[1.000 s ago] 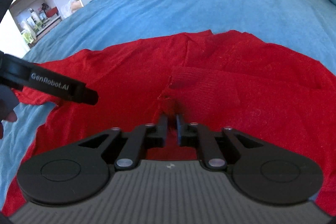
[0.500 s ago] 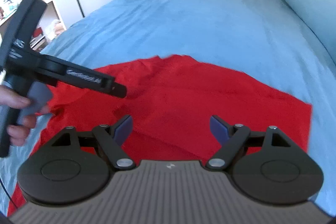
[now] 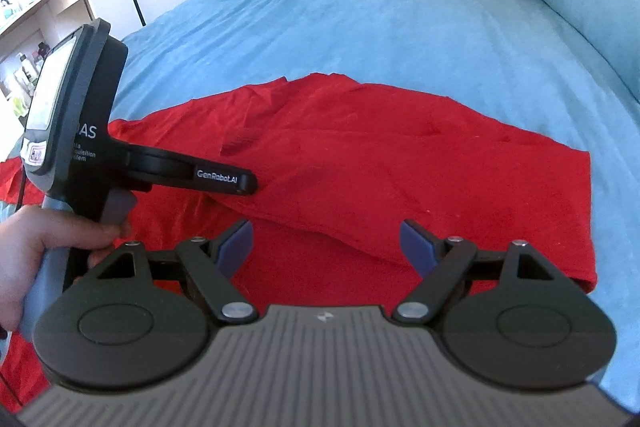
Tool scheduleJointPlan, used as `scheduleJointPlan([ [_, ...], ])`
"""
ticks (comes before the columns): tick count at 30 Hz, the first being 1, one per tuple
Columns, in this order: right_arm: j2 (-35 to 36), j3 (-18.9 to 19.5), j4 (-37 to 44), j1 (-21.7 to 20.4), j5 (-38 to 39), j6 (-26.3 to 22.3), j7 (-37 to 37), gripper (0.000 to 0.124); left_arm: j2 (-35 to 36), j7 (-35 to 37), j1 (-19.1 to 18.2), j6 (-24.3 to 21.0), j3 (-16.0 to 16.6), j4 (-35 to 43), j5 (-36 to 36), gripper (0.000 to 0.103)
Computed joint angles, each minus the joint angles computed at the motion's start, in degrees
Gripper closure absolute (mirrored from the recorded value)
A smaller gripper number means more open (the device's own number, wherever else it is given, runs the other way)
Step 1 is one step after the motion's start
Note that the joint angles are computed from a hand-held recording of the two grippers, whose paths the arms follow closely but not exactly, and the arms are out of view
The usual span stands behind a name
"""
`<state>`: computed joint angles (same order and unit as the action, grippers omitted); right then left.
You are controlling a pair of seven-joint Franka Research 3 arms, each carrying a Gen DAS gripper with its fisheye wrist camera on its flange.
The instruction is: Fold small clothes
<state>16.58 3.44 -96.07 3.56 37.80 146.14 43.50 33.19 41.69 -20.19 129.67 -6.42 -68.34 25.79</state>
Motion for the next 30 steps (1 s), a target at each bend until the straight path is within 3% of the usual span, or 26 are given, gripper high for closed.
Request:
scheduleJointPlan([
  [1, 0.1, 0.0, 0.1, 0.0, 0.0, 0.0, 0.2, 0.028, 0.7, 0.4, -0.3, -0.8, 0.2, 1.2, 0.3, 0.064],
  [3, 0.3, 0.0, 0.4, 0.2, -0.2, 0.1, 0.6, 0.028, 1.4, 0.8, -1.2, -3.2, 0.7, 3.1, 1.4, 0.086],
  [6, 0.5, 0.1, 0.8, 0.1, -0.3, 0.2, 0.4, 0.028, 1.4, -0.1, -1.5, -4.4, 1.0, 3.7, 1.8, 0.095],
  [12, 0.6, -0.1, 1.7, 0.1, -1.3, 0.1, 0.3, 0.028, -0.2, 0.8, -1.9, -3.4, 1.4, 3.1, 4.7, 0.097],
  [19, 0.7, -0.8, 5.4, 0.8, -4.3, -2.2, 5.7, 0.028, -3.7, 2.9, -2.4, -4.7, 2.8, 3.7, 9.4, 0.097],
  [26, 2.1, -0.2, 8.2, 1.4, -5.1, -2.9, 9.2, 0.028, -12.4, -1.3, 0.1, -6.8, 3.3, -7.9, 16.2, 0.097],
  [30, 3.1, 0.0, 7.6, 2.1, -6.1, -1.7, 10.1, 0.028, -15.5, -4.2, 3.7, -4.1, 1.8, -16.0, 15.6, 0.097],
])
